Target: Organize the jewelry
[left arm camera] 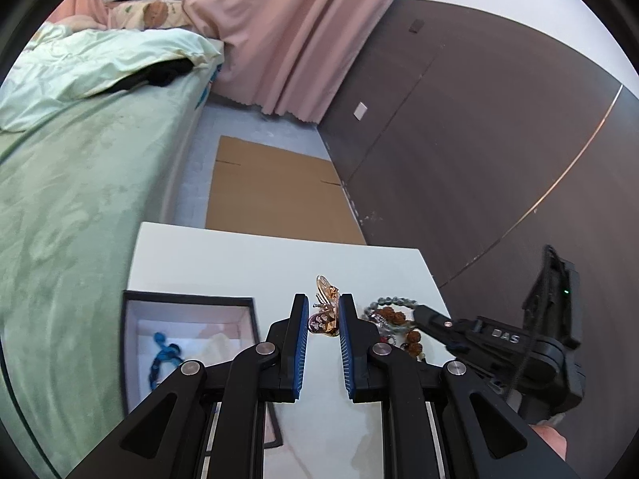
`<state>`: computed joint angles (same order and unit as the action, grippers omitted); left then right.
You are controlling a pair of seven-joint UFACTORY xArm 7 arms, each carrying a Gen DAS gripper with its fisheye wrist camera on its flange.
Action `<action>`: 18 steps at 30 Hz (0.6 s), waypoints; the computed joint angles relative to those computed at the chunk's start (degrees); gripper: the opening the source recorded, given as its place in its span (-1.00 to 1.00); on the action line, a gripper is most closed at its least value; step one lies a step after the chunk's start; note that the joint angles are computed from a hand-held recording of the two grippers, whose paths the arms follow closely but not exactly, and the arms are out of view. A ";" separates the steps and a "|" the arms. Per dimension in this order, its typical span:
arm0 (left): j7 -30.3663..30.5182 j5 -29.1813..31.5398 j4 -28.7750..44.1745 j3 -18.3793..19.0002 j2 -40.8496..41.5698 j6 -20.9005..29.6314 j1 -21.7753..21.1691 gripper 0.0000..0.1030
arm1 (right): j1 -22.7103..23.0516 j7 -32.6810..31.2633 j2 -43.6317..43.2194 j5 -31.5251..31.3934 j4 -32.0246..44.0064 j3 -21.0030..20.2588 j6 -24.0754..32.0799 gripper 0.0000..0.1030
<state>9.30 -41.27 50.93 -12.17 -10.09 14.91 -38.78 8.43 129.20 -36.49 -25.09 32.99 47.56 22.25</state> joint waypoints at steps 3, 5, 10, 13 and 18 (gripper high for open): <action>-0.60 0.34 -1.54 0.37 -1.80 0.05 0.29 -0.69 | -0.84 0.26 -1.41 -1.07 1.38 1.57 0.65 -0.78; -0.89 0.56 -2.67 0.75 -3.12 0.01 0.21 -0.69 | -1.61 0.55 -2.35 -1.49 2.25 2.77 0.57 -0.78; -1.20 0.84 -5.10 2.18 -5.81 -0.05 -0.49 -0.69 | -3.94 0.74 -5.26 -1.43 4.43 6.28 0.33 -0.78; -1.70 1.21 -6.07 2.89 -6.77 0.08 -0.84 -0.69 | -5.37 0.15 -7.03 -0.65 5.90 8.19 0.52 -0.78; -3.61 2.20 -7.42 3.38 -7.72 -0.15 -0.51 -0.69 | -9.21 -1.38 -9.96 1.09 8.38 11.51 -0.42 -0.78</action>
